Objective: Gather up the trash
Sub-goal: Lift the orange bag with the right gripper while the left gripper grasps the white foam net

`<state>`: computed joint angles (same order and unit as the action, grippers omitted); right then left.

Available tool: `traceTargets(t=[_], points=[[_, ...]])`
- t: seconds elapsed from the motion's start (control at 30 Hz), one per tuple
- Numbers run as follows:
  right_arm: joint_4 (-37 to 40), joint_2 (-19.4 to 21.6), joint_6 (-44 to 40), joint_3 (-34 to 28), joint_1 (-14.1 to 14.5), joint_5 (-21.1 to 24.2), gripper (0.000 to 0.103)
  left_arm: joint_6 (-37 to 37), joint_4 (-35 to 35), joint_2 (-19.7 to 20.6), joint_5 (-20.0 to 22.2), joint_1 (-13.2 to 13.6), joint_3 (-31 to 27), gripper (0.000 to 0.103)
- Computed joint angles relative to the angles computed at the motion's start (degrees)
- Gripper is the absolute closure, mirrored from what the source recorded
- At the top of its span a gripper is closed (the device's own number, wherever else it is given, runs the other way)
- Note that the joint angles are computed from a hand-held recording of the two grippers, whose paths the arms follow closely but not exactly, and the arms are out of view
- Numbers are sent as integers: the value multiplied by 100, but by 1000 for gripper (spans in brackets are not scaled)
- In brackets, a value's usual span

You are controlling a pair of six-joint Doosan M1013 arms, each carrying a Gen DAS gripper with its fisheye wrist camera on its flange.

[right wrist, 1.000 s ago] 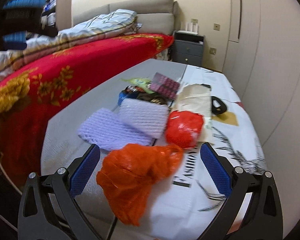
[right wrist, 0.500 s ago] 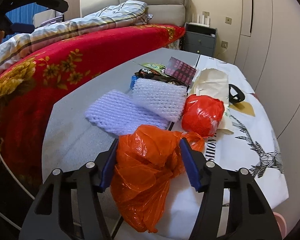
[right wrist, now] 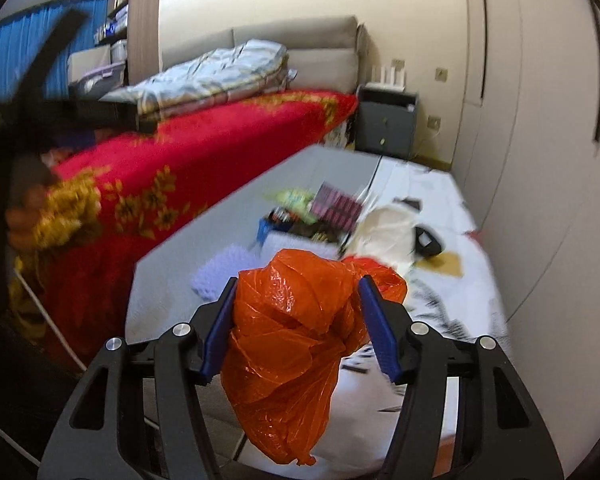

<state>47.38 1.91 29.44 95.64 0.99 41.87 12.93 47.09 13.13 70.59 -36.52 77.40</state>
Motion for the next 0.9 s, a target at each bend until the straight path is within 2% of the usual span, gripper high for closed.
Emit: traceTargets(t=[0.17, 0.37, 0.5, 0.63, 0.7, 0.77, 0.83, 0.9], points=[[85, -257, 36, -98, -419, 191, 43, -147, 82, -17, 45, -133, -29, 8], [248, -460, -52, -42, -970, 347, 43, 152, 147, 216, 334, -336, -393, 8], [503, -508, -203, 71, -1296, 392, 42, 194, -118, 471, 290, -331, -665, 8], [562, -407, -32, 35, -1420, 460, 42, 222, -144, 823, -100, -311, -788, 8], [631, -340, 17, -16, -1466, 554, 42, 364, -232, 1027, -72, -276, -888, 8], [628, -300, 25, -39, -1465, 571, 42, 221, 40, 1207, 16, -260, -879, 8], [547, -241, 109, -83, -1460, 633, 41, 10, 209, 1226, -253, -210, -693, 8], [459, -195, 203, -108, -1443, 716, 41, -16, 25, 1233, -547, -102, -544, 8]])
